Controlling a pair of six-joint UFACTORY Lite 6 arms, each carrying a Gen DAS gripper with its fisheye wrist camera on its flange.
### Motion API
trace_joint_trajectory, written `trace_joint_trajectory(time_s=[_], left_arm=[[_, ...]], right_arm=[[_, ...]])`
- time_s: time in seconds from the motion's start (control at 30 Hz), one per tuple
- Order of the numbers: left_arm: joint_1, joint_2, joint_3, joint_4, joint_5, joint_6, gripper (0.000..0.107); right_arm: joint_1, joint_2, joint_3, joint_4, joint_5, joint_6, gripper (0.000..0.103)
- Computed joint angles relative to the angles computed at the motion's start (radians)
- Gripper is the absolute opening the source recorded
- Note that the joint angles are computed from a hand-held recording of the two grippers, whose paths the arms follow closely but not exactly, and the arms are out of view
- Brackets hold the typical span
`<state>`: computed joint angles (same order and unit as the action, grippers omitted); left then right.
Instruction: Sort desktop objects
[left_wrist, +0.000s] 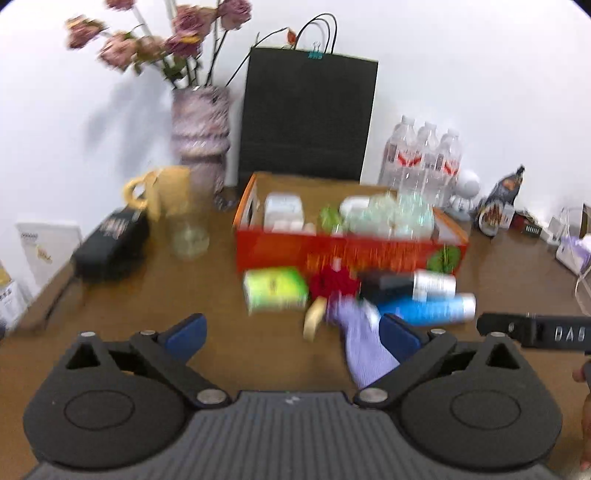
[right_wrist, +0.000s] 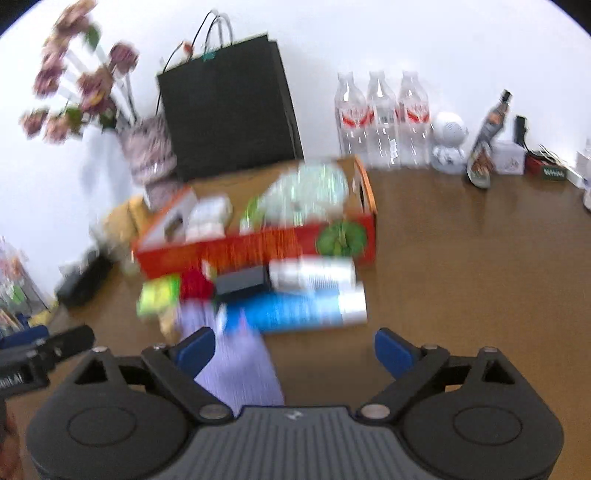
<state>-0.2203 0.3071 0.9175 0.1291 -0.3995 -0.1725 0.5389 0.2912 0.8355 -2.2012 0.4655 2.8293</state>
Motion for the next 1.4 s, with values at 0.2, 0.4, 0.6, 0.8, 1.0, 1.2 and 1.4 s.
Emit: trace_joint_trajectory(time_s=[0.2, 0.4, 0.6, 0.8, 1.0, 1.2, 1.4], left_arm=[[-0.070, 0.040, -0.145, -0.180, -0.111, 0.243, 0.102], [-0.060, 0.089, -0.109, -0.181, -0.107, 0.154, 0.103], [-0.071, 0.125, -0.084, -0.180, -0.085, 0.194, 0.103], [-0.080, 0.142, -0.075, -0.191, -0.079, 0.214, 0.103], [-0.084, 0.142, -0.075, -0.200, -0.080, 0.219, 0.103], [-0.084, 0.143, -0.076, -0.197, -0.083, 0.219, 0.103], [-0.085, 0.140, -0.077, -0.199, -0.080, 0.219, 0.103]], right_arm=[[0.150, 0.113, -0.090, 0.036, 0.168, 0.056, 0.093], [0.149, 0.152, -0.102, -0.052, 0.217, 0.142, 0.097], [0.170, 0.209, -0.029, 0.041, 0.197, 0.001, 0.103], [0.166, 0.208, -0.031, 0.034, 0.198, 0.011, 0.103], [0.166, 0.208, -0.031, 0.036, 0.198, 0.008, 0.103], [0.166, 0.207, -0.030, 0.037, 0.197, 0.006, 0.103], [0.165, 0.207, -0.030, 0.036, 0.197, 0.006, 0.103]])
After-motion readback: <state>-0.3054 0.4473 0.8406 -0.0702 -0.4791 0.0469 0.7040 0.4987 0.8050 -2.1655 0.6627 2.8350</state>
